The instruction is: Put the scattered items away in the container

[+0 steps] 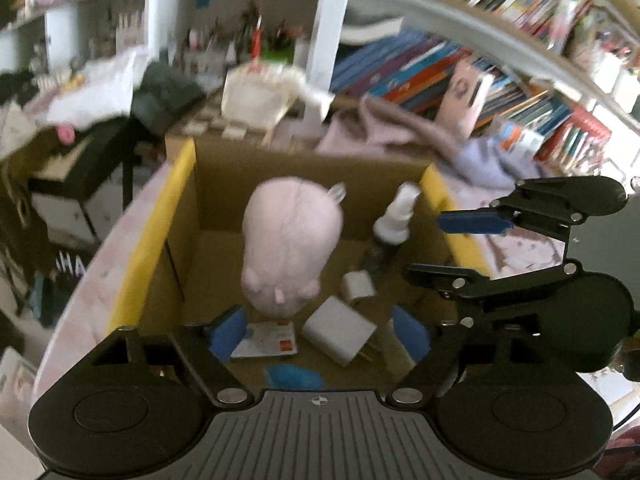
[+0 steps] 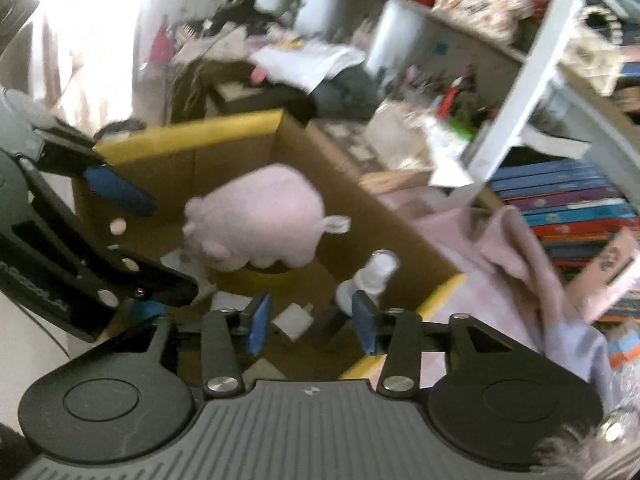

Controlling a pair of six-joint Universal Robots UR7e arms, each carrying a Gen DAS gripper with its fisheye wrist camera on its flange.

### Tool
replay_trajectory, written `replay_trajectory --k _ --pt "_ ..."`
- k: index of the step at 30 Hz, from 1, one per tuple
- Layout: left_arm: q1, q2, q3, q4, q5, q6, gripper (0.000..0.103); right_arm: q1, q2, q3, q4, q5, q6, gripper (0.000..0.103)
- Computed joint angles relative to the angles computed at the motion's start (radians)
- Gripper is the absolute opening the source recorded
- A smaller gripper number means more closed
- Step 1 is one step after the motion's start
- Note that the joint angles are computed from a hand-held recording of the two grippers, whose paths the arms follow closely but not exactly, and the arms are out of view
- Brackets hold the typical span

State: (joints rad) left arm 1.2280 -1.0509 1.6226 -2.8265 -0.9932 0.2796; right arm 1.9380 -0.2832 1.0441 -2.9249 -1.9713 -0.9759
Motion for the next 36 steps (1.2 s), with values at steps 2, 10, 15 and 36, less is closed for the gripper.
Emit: replay_trajectory --k 2,10,15,36 --pt "-0.019 -0.029 0.052 -0.078 0.0 0.035 0.087 0.008 -0.036 0.072 -0.083 0.005 0.008 0.048" --pt "-0.07 -0.162 0.248 -0.278 -0.02 0.041 0.088 0.048 -0.147 0.32 -0.359 0.003 0.093 0.05" --pt "-0.071 -0.256 0.354 -0.321 -0.098 -0.072 0.088 0.073 -0.21 0.478 -0.519 -0.014 0.192 0.051" --pt "-0.217 -0.365 0.629 -0.401 0.117 0.023 0.096 0.168 -0.242 0.803 -0.999 -0.347 0.382 0.06"
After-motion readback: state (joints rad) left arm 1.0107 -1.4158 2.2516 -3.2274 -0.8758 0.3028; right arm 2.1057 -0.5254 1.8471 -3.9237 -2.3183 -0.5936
